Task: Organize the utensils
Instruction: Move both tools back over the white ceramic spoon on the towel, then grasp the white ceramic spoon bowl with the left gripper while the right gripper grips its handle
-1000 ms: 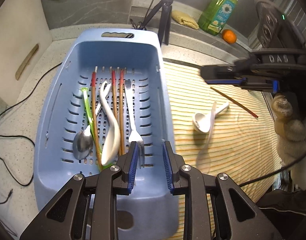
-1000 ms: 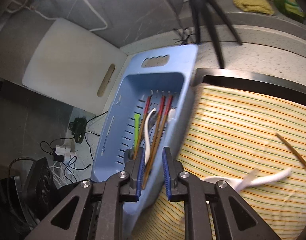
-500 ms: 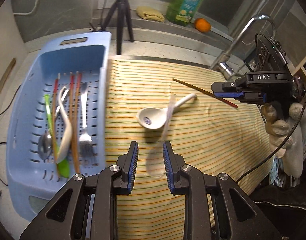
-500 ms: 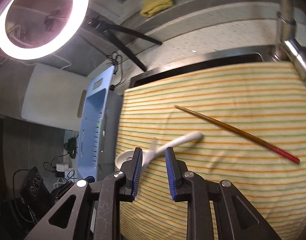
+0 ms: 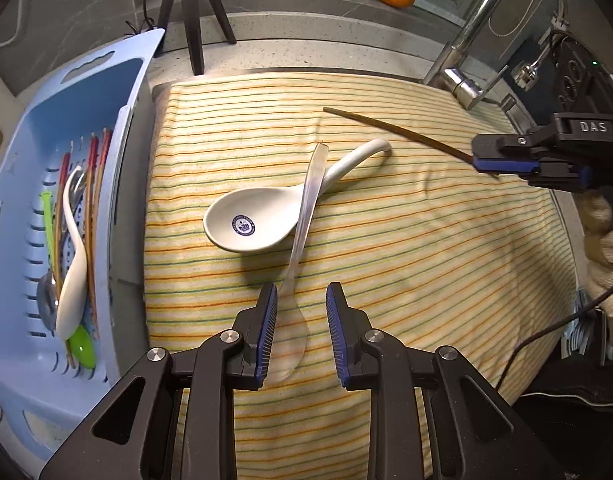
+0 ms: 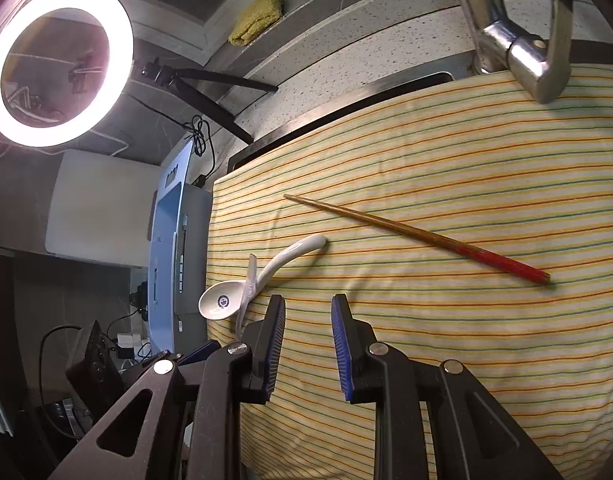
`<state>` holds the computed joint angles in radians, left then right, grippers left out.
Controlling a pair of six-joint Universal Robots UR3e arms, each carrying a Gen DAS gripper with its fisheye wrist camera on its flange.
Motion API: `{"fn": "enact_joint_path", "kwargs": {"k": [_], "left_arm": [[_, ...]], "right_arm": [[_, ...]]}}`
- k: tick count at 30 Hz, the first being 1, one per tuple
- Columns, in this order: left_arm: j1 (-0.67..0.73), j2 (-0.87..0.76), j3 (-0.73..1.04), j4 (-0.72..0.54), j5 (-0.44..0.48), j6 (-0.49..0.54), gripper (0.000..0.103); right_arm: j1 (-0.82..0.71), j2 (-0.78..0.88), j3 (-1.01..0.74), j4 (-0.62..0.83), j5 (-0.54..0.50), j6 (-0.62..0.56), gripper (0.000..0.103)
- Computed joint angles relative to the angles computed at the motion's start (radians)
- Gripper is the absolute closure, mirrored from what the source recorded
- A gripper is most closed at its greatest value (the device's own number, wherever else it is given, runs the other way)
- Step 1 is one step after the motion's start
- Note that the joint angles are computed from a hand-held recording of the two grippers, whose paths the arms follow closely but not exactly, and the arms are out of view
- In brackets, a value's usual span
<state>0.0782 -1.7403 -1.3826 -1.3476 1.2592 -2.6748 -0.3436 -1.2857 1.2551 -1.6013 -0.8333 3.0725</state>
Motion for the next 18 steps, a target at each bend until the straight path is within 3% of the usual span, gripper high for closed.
{"fn": "enact_joint_path", "kwargs": {"k": [7,18], "left_arm": [[-0.038,-0.057,0.034,0.005,0.028,-0.013,0.079],[-0.098,-0.073,0.024,0.025,-0.043,-0.001,0.079]], "right_arm": [[-0.034,-0.027,0.035,0.031,0.006,-0.039,0.081],[-0.072,-0.047,0.042,0.063,0.015,-0.055,0.081]]}}
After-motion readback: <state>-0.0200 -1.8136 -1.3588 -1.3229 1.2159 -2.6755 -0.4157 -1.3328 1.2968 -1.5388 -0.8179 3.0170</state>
